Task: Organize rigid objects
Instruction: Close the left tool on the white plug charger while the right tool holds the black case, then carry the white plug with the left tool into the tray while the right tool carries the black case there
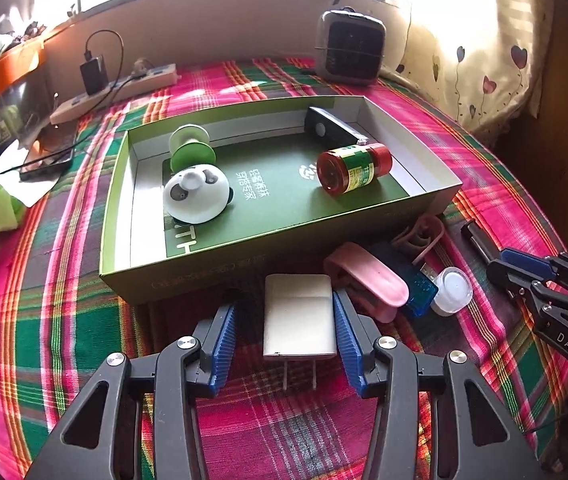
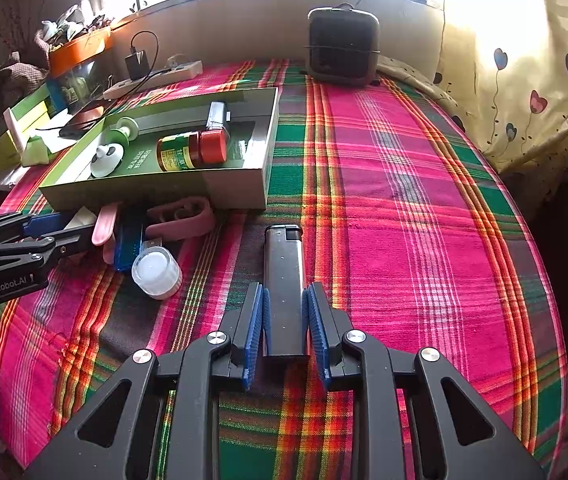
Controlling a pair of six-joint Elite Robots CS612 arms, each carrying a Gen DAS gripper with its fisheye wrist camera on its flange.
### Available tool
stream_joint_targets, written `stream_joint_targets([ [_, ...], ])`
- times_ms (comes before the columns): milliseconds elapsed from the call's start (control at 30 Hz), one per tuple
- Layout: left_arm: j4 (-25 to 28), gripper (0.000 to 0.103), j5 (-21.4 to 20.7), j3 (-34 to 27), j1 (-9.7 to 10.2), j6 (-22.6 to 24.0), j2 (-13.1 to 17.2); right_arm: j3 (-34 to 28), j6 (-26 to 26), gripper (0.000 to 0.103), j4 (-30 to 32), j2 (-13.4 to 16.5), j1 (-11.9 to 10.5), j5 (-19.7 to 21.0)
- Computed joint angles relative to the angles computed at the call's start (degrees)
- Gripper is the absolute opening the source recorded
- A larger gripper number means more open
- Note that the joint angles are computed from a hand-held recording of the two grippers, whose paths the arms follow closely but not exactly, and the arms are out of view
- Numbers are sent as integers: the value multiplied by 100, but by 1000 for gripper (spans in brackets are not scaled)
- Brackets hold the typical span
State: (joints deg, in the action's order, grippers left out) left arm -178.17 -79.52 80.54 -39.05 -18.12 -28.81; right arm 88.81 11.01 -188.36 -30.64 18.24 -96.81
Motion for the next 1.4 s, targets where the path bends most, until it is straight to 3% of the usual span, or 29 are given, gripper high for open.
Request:
stream_joint_targets([
  [100,-50,44,68,11,-17,-33,8,-1,3,24,-7,3,-3,11],
  [233,-69,32,146,47,-14,-138,-6,-4,11,24,-9,5,-4,21],
  [1067,-205,32,31,155,2,-385,-46,20,68,24,-65,-4,-28,133],
  [1400,-494,32,67,310,-26,-382,-147,120,63,24,-334,-42,-52,318],
])
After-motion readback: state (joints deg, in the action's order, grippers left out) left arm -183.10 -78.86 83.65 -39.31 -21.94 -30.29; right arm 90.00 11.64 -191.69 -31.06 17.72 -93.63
